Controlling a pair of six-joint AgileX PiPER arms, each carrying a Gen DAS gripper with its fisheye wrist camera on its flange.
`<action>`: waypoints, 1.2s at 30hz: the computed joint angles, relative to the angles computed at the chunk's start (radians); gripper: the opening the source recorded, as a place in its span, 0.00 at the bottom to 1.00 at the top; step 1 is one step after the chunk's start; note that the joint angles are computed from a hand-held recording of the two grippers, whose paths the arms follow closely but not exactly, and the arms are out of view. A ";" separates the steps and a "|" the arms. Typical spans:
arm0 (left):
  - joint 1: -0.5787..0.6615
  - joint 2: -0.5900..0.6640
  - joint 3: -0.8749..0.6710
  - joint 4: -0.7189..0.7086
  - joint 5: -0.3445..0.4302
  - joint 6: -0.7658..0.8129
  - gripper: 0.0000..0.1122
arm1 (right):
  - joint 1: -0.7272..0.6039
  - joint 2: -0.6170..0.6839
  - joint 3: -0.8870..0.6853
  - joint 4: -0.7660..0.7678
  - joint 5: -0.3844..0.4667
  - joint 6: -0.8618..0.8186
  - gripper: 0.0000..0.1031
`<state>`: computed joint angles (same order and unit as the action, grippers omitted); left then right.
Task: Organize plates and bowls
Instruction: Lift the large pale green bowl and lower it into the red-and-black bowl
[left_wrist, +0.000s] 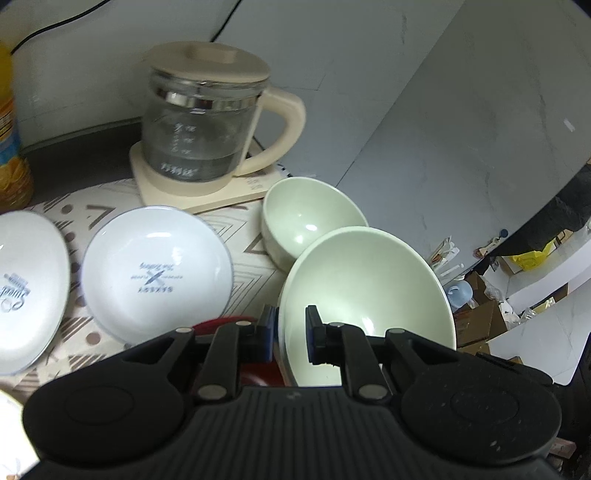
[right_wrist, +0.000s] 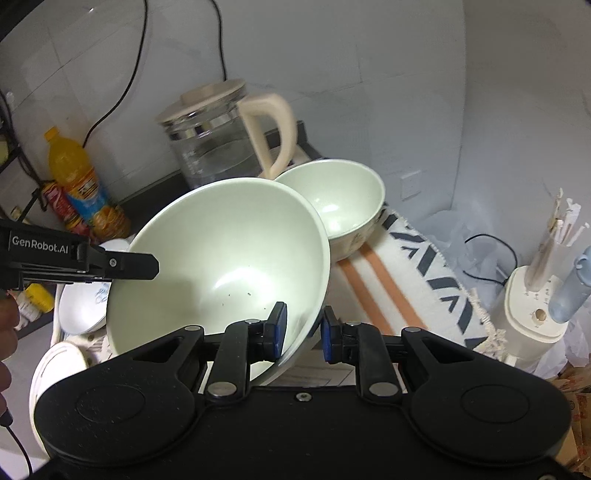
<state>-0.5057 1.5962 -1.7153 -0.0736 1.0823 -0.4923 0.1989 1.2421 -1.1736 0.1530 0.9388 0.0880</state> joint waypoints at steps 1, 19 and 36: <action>0.005 -0.013 0.016 -0.003 0.001 -0.003 0.12 | 0.008 0.003 -0.007 -0.004 0.010 0.002 0.19; 0.055 -0.162 0.201 -0.018 0.031 -0.060 0.13 | 0.132 0.030 -0.037 -0.008 0.082 -0.040 0.22; 0.087 -0.180 0.318 -0.051 0.045 -0.054 0.15 | 0.176 0.087 -0.027 -0.053 0.076 0.006 0.14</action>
<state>-0.4188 1.4164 -1.3969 -0.1242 1.1274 -0.5468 0.3746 1.3287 -1.2007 0.0997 1.0152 0.0937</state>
